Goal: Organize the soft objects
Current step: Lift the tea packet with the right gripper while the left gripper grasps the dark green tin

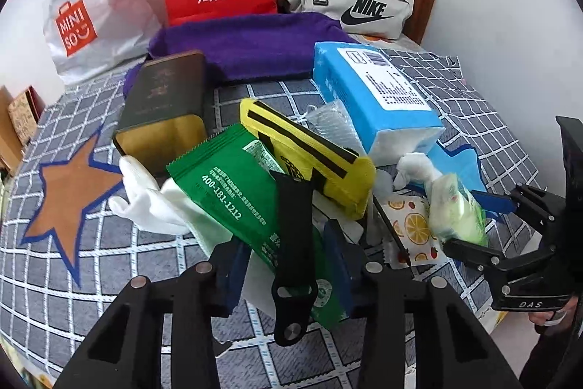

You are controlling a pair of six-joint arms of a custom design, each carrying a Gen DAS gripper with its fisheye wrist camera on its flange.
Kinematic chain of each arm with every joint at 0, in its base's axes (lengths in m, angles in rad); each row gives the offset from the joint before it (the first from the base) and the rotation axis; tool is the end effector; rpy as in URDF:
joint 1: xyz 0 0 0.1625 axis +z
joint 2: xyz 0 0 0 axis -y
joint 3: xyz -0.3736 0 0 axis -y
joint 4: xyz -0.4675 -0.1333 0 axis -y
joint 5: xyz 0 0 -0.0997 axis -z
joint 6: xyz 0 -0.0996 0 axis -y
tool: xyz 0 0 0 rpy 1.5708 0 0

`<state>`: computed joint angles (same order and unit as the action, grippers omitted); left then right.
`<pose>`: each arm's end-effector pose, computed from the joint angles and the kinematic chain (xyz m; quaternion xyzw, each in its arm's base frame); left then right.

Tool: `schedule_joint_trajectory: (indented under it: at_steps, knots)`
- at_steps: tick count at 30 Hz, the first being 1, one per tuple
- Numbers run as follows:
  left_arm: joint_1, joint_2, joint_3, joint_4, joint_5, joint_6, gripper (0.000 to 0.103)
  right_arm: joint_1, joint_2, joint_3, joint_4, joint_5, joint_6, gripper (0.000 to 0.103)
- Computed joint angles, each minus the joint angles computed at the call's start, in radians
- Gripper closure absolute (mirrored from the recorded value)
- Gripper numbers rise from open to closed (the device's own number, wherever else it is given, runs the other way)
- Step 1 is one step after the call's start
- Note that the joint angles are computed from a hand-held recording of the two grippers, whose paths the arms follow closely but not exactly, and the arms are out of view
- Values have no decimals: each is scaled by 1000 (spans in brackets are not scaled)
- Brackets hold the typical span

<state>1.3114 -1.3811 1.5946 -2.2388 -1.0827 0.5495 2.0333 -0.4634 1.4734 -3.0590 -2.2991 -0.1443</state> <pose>0.0058 -0.6798 0.3951 0.3220 0.8906 -0.1823 0.2645 0.3748 -0.6015 -0.0865 0.1907 -0.8916 0.2733 0.3066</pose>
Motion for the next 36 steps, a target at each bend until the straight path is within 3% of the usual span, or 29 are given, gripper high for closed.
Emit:
schedule_joint_trajectory:
  at_steps: [3,5,9,13,18,20,22,29,35,36]
  knots:
    - [13,19,-31,55,-23,-46,60,0,11,9,-37,15,-33,32]
    - [23,27,-41,59,-42,-75,58,2,31,-10,-39,-9,-45,41]
    - [27,12,-39,60,-71,-53,67,8,16,15,-96,18,-62,42]
    - [31,1,-42,62,-93,-56,69,19,-15,49,-137,56,-64,42]
    - [43,11,-69,115,-79,-91,65,28,-19,52,-129,29,-42,42]
    - [39,6,-66,108,-40,-89,51,24,-18,49,-123,26,-36,42]
    - [36,-4,-52,72,-2,-72,45,22,-21,53,-120,30,-28,42]
    - [36,-38,-49,86,-2,-43,45,20,-25,61,-129,26,-20,42]
    - [32,-34,-45,63,40,-42,46,18,-21,60,-120,32,-13,42]
    - [38,-33,-54,81,17,-46,47,18,-21,60,-118,32,-15,42]
